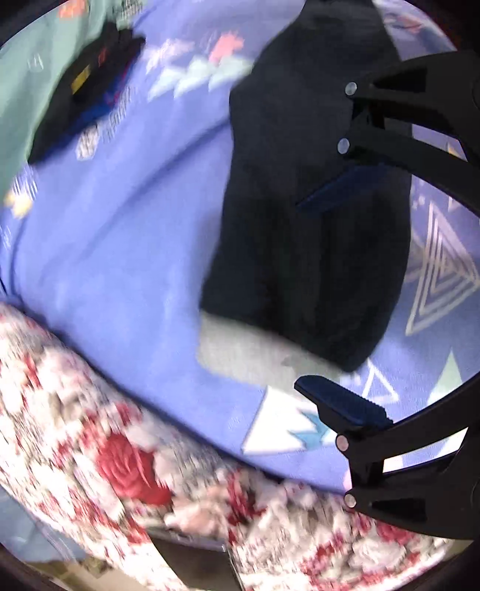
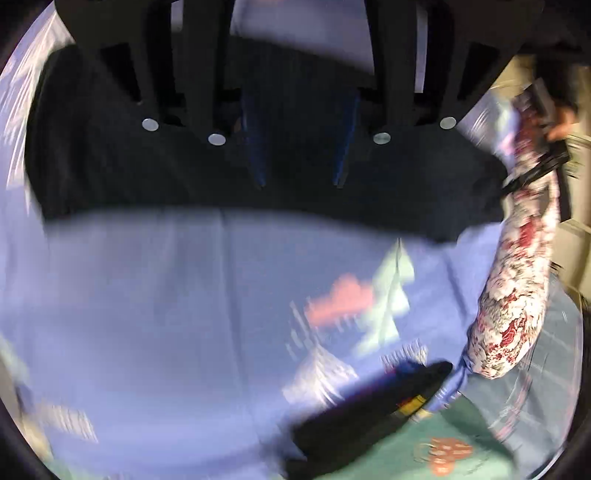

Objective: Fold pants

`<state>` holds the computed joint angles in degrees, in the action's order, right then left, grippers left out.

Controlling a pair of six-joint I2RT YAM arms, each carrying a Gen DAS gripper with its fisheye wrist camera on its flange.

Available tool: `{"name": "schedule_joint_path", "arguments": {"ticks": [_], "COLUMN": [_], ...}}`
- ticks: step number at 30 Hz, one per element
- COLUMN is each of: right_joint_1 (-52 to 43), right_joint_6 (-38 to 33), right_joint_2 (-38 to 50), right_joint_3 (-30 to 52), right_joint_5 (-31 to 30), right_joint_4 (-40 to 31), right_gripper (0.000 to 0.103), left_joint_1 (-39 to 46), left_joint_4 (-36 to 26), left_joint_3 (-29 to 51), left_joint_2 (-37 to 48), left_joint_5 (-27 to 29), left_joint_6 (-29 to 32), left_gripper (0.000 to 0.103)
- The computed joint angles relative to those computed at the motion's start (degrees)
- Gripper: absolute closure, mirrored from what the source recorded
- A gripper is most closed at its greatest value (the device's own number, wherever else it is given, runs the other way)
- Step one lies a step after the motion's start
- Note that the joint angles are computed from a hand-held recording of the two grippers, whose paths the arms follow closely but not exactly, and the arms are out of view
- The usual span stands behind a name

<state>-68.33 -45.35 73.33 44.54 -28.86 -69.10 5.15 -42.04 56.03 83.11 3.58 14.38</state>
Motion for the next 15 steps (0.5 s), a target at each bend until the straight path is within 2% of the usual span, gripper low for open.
{"name": "schedule_joint_path", "arguments": {"ticks": [1,3,4,5,7,8,9,10,11,13,15], "right_joint_1": [-6.35,-14.20,-17.15,-19.64,-24.44,-26.75,-29.70,-30.90,-31.50,-32.10,-33.88], "right_joint_6": [-5.19,-7.46,-6.43,-4.59,0.04,0.57,-1.80,-4.98,-8.33,-11.00,-13.54], "right_joint_2": [4.13,8.49,10.24,10.90,6.45,6.02,8.48,11.29,12.54,11.21,12.60], "right_joint_3": [1.83,4.85,6.39,7.58,6.83,8.18,11.91,14.53,15.38,13.46,13.04], "right_joint_5": [2.56,5.99,7.22,8.36,8.76,7.50,2.65,0.91,1.64,3.85,4.51], "right_joint_4": [-1.39,1.44,3.31,7.06,18.03,18.81,12.51,7.06,2.88,2.13,0.06], "right_gripper": [0.064,0.064,0.064,0.070,0.066,0.066,0.065,0.056,0.052,0.049,0.038], "left_joint_1": [-0.08,-0.11,-0.31,-0.26,-1.69,-2.10,-2.40,-2.12,-1.98,-0.58,-0.05], "left_joint_4": [-0.02,0.10,0.51,1.35,2.78,2.47,1.69,0.73,-0.28,-1.90,-3.02], "left_joint_3": [-0.29,-1.02,-1.28,-1.55,-2.43,-2.22,-1.58,-1.13,-0.28,0.12,0.61], "left_joint_2": [0.09,2.27,4.55,5.87,5.39,5.07,5.03,4.69,4.48,2.81,1.41], "left_joint_5": [1.18,1.23,0.71,-0.68,-2.39,-2.37,-1.87,-1.19,-0.67,0.84,2.89], "left_joint_6": [0.38,0.69,0.44,0.49,-0.04,-0.30,-0.60,-0.65,-1.29,-0.66,-0.27], "left_gripper": [0.012,0.012,0.012,0.013,0.013,0.013,0.013,0.013,0.013,0.013,0.013]}}
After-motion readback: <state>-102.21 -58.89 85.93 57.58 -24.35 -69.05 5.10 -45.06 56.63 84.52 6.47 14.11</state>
